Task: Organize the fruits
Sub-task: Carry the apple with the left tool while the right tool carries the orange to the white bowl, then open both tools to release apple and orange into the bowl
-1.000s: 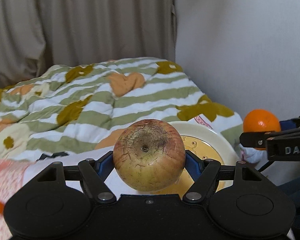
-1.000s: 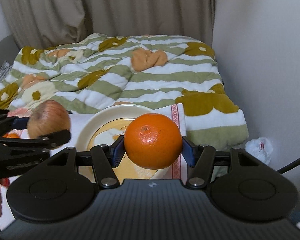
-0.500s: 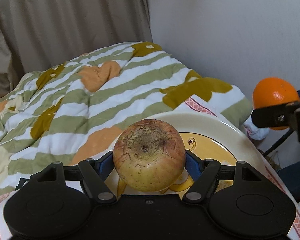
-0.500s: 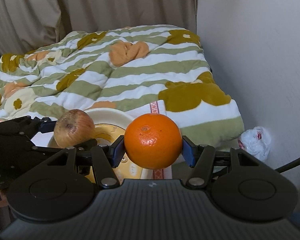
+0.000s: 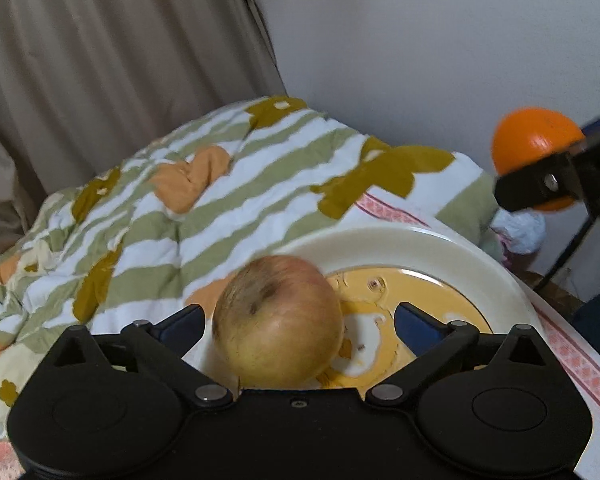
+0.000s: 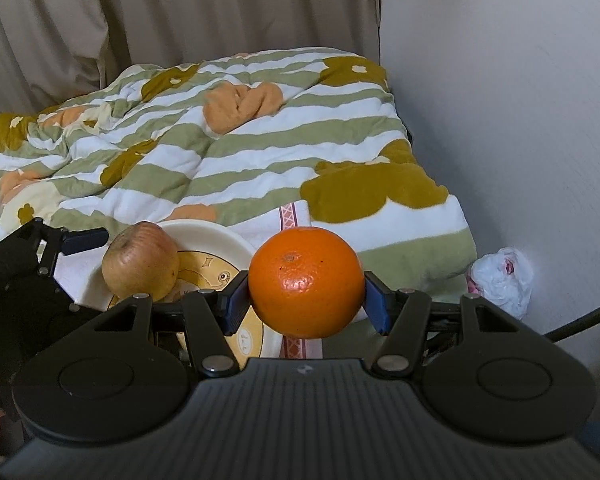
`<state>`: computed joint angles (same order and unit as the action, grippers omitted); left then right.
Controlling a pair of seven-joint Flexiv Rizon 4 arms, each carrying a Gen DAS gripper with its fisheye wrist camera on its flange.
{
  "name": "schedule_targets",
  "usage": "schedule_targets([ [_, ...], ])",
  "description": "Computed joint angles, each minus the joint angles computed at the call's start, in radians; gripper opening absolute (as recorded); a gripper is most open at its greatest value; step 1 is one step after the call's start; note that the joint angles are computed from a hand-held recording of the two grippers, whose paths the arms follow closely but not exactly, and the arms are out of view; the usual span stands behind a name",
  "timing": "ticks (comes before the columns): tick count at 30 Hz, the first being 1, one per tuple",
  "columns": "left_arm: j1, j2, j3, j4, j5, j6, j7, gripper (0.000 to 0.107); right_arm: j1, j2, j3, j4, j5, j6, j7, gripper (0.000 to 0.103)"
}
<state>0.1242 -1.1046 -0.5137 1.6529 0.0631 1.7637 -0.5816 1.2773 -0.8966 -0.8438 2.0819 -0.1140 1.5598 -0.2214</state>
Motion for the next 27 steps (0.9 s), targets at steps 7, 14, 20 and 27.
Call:
schedule_targets([
  [7, 0.091, 0.059, -0.053, 0.089, -0.025, -0.037, -0.035, 0.103, -0.013, 0.004, 0.007, -0.011, -0.008, 0.028, -0.049, 0.074],
  [14, 0.243, 0.093, -0.171, 0.196, -0.052, -0.054, -0.075, 0.103, -0.064, -0.028, 0.06, -0.075, -0.038, 0.037, -0.12, 0.074],
  [20, 0.288, 0.119, -0.176, 0.237, -0.023, -0.003, -0.123, 0.103, -0.092, -0.112, 0.085, -0.164, -0.088, 0.023, -0.2, 0.074],
  [27, 0.348, 0.125, -0.192, 0.259, 0.007, 0.001, -0.174, 0.103, -0.126, -0.182, 0.112, -0.245, -0.117, 0.007, -0.243, 0.074],
])
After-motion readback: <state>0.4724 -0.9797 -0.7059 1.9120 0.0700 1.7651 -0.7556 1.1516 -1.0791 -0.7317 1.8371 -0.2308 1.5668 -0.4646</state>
